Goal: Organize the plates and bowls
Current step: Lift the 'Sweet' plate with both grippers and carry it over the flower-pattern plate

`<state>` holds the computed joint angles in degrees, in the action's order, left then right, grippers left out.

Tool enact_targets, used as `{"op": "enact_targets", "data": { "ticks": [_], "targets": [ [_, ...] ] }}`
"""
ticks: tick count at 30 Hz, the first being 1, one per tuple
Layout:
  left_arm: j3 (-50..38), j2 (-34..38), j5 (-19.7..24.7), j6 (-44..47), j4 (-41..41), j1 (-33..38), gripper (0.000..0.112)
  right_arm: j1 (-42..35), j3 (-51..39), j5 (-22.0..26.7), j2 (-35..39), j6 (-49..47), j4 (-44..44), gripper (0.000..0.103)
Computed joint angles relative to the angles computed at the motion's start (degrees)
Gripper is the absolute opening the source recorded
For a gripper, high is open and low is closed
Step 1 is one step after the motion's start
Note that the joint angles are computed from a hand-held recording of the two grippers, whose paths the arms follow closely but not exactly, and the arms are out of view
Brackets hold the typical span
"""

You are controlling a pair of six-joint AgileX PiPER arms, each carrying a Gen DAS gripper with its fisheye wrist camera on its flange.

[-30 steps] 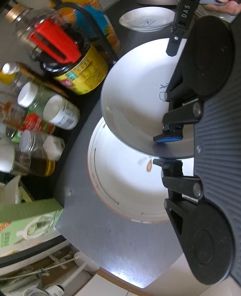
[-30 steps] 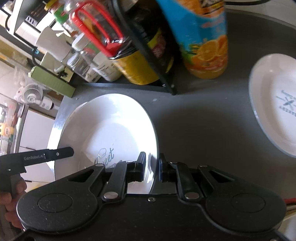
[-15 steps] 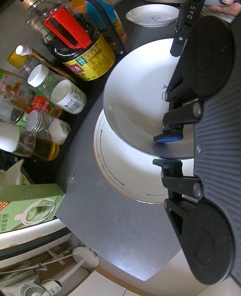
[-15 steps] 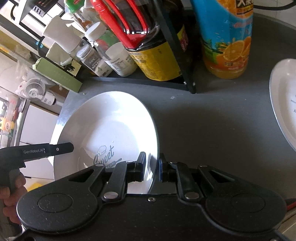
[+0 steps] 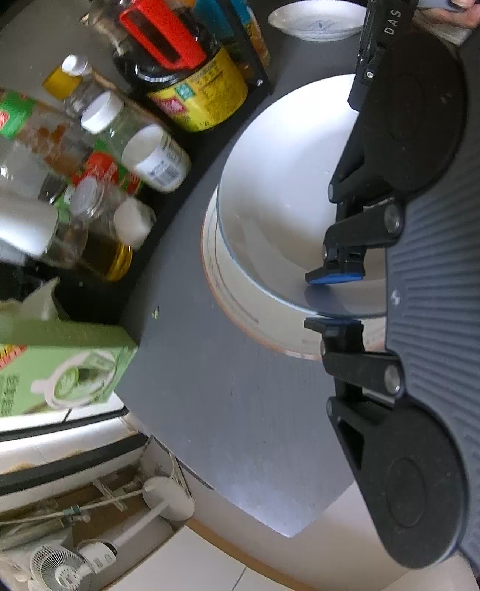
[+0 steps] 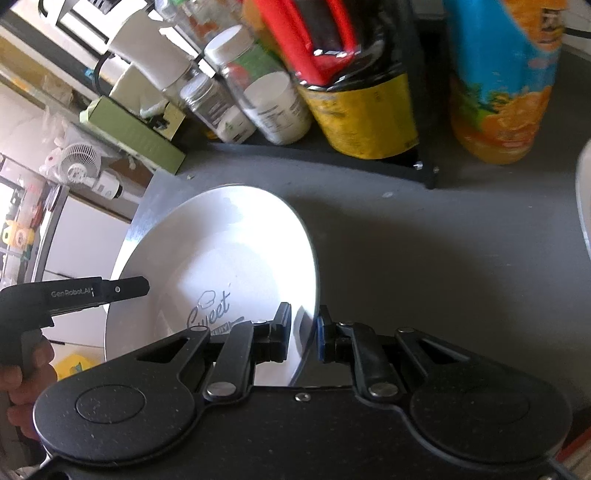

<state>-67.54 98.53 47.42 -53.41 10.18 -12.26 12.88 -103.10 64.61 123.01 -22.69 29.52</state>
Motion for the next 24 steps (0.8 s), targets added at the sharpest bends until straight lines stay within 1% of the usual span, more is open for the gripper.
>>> {"op": "enact_targets", "data": {
  "ticks": [4, 9, 13, 21, 24],
  "targets": [
    [0.5, 0.7, 0.2, 0.2, 0.9, 0.5, 0.017, 1.5, -0.9, -0.1, 1.0, 0.9, -1.0, 0.014],
    [0.6, 1.8, -0.8, 1.7, -0.4, 1.6, 0.017, 2.3, -2.8, 0.1, 2.6, 2.6, -2.1, 0.014],
    [-0.3, 3.0, -0.6, 3.3, -0.9, 2.0, 0.017, 2.3, -2.7, -0.5, 2.9, 3.2, -2.0, 0.014],
    [-1.9, 5.0, -0.2, 2.7, 0.1, 2.2, 0.019, 2.5, -2.2, -0.7, 3.0, 3.7, -2.1, 0.014],
    [-2.4, 5.3, 0.0, 2.9, 0.5, 2.5, 0.019, 2.9, -1.7, -1.3, 3.0, 3.4, -2.5, 0.012]
  ]
}}
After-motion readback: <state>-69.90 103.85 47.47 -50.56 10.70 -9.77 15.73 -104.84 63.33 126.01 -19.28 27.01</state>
